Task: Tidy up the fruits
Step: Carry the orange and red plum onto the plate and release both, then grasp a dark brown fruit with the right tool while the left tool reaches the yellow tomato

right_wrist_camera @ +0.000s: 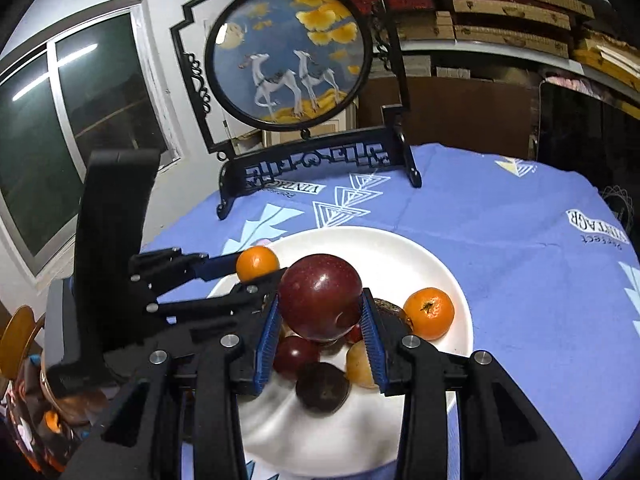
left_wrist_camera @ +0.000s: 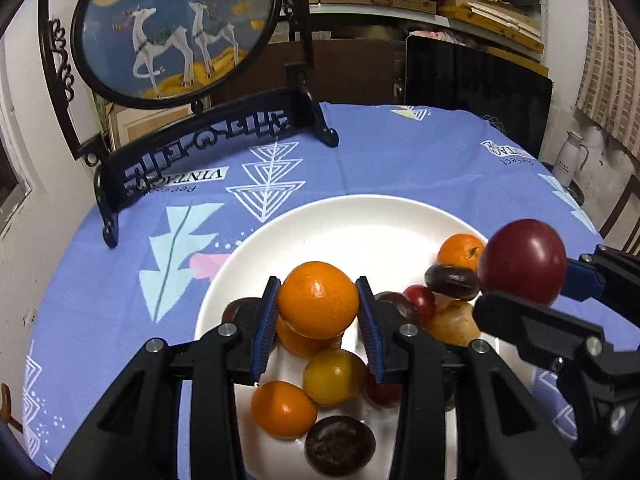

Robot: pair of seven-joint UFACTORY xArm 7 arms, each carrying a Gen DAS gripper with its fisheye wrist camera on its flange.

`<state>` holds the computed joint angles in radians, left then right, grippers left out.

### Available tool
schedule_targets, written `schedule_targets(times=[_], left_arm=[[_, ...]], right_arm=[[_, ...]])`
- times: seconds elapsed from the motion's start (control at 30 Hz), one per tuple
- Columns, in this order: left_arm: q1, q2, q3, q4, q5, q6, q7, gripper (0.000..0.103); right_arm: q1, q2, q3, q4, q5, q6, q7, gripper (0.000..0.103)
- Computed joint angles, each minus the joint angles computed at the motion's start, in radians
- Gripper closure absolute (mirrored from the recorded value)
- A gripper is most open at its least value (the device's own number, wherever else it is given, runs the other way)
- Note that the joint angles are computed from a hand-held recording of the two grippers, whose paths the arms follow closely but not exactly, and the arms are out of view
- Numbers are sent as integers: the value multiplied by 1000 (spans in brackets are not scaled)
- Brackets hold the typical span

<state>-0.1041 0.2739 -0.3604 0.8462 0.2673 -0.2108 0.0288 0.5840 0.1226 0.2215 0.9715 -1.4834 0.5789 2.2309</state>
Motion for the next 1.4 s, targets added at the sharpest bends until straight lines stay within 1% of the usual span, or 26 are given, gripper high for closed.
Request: schedule_targets(times=[0.03,0.07,0.1,0.13,0.17,0.2,0.27,0.33,0.37,0.5,0.53,0.57,0.6,0.63,0.67,0.77,0.8,0.9,0.97,1.0,1.1,1.2,1.23,1.3,1.33,1.4], left_arm=[[-52,0,52,-5,-21,-22,21,58],[-88,-3,86,-11,-52,-44,48,49],[-83,-6,87,-18,-42,-64,38,46],[-36,-6,57,-22,10,-85,-10,42],[26,-4,10,-23,61,-95,-49,39],[46,-4,-1,-26,81,-106,-62,37],[-1,-6,50,-32,79,-134,-55,31],[-53,-9,100,-37,58,-147,-34,30],[-57,-11,104,-36,62,-146,-39,29],[37,-19,41,-27,175,-124,-130,29],[96,-30,3,-35,237,-131,-178,28],[129,-40,-9,-46,281,-146,-215,24],[169,-59,-15,-69,338,-177,-258,20],[186,-71,-7,-86,374,-201,-282,16],[203,-86,7,-108,409,-229,-304,14],[265,-119,53,-154,567,-272,-392,14],[278,-128,76,-169,609,-272,-406,14],[260,-147,148,-207,602,-260,-356,14],[261,-159,193,-224,631,-263,-356,14],[274,-167,215,-229,676,-272,-387,14],[303,-178,271,-214,858,-305,-519,14],[299,-183,322,-202,980,-329,-592,13],[291,-181,336,-199,1007,-335,-605,12],[268,-181,355,-200,1038,-336,-613,12],[252,-182,357,-206,1040,-327,-600,12],[228,-184,359,-223,1039,-320,-569,12]], right_arm=[[0,-3,-3,-8,-28,2,36,51],[4,-11,-2,-20,-64,21,88,46],[12,-15,7,-27,-78,47,122,43],[9,-24,9,-39,-89,43,145,43],[3,-27,9,-42,-89,30,140,43],[2,-31,12,-46,-96,34,145,43],[1,-32,18,-48,-108,42,157,42],[-2,-29,21,-47,-108,39,151,42],[-1,-27,22,-46,-102,41,142,42],[1,-22,23,-35,-80,37,112,41],[5,-23,27,-31,-78,33,117,41],[10,-23,30,-28,-79,32,127,41],[18,-22,36,-28,-81,26,138,32],[34,-13,49,-22,-75,19,133,29],[47,-4,57,-15,-56,20,108,29],[115,70,86,46,34,30,-41,29],[141,108,91,80,76,38,-109,29],[181,230,95,191,229,34,-312,30],[193,304,89,262,313,34,-412,36],[199,329,84,291,347,42,-448,42],[218,370,44,344,395,38,-464,42],[239,389,0,374,429,33,-466,42],[245,394,-16,378,434,26,-468,51],[267,394,-48,376,436,21,-463,61],[277,386,-62,365,437,5,-454,62],[311,371,-84,352,443,18,-454,62]])
